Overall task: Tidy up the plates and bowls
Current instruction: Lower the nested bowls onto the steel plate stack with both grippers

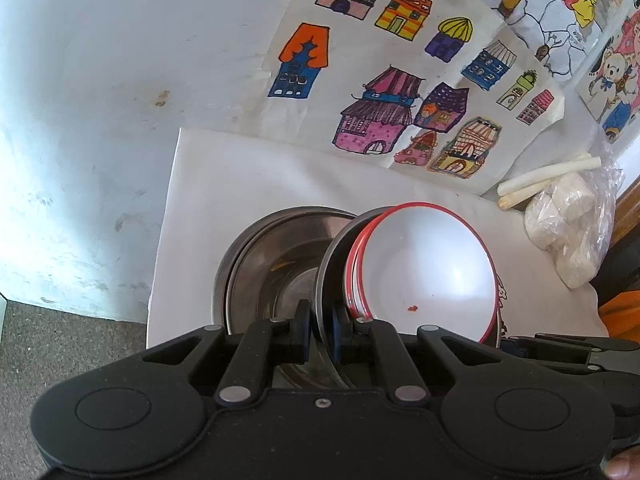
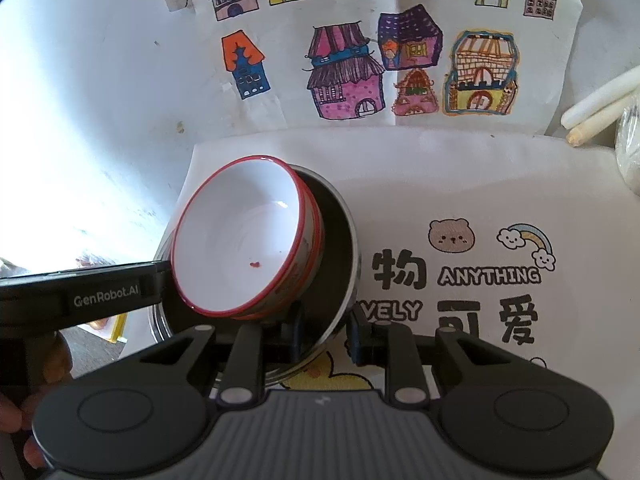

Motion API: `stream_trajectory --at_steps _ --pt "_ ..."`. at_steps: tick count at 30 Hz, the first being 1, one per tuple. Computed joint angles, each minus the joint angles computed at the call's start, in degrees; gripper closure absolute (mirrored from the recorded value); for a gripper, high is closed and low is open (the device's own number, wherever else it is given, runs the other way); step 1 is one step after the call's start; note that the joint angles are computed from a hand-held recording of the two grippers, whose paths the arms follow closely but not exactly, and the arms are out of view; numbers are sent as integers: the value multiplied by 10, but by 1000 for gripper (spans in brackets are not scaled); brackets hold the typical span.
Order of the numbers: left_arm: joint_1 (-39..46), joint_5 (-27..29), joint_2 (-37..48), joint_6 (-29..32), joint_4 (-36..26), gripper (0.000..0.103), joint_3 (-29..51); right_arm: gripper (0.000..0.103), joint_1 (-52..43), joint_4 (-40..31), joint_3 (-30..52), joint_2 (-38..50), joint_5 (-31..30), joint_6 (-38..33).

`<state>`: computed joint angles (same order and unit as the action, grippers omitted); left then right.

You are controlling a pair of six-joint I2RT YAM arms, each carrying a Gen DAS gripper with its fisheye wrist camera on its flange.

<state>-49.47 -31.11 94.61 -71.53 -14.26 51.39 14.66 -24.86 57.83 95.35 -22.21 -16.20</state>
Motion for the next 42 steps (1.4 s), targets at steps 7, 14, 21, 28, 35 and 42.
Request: stream_trajectory --at_steps 7,14,21,28,35,42 --pt "2 1 2 5 3 94 3 77 8 -3 5 -6 15 -5" --pt "0 -9 -6 2 -4 94 3 77 9 2 5 -9 11 -6" --pt "4 -12 -18 -11 -20 94 -6 77 21 -7 21 9 4 -5" --pt "11 -7 -23 -16 -27 94 -14 77 30 -12 30 23 0 -4" --pt "17 -1 -25 -26 -23 94 -22 77 28 -16 36 38 -11 -5" --pt "16 -4 -27 -29 -26 94 -23 77 21 -11 35 41 -27 3"
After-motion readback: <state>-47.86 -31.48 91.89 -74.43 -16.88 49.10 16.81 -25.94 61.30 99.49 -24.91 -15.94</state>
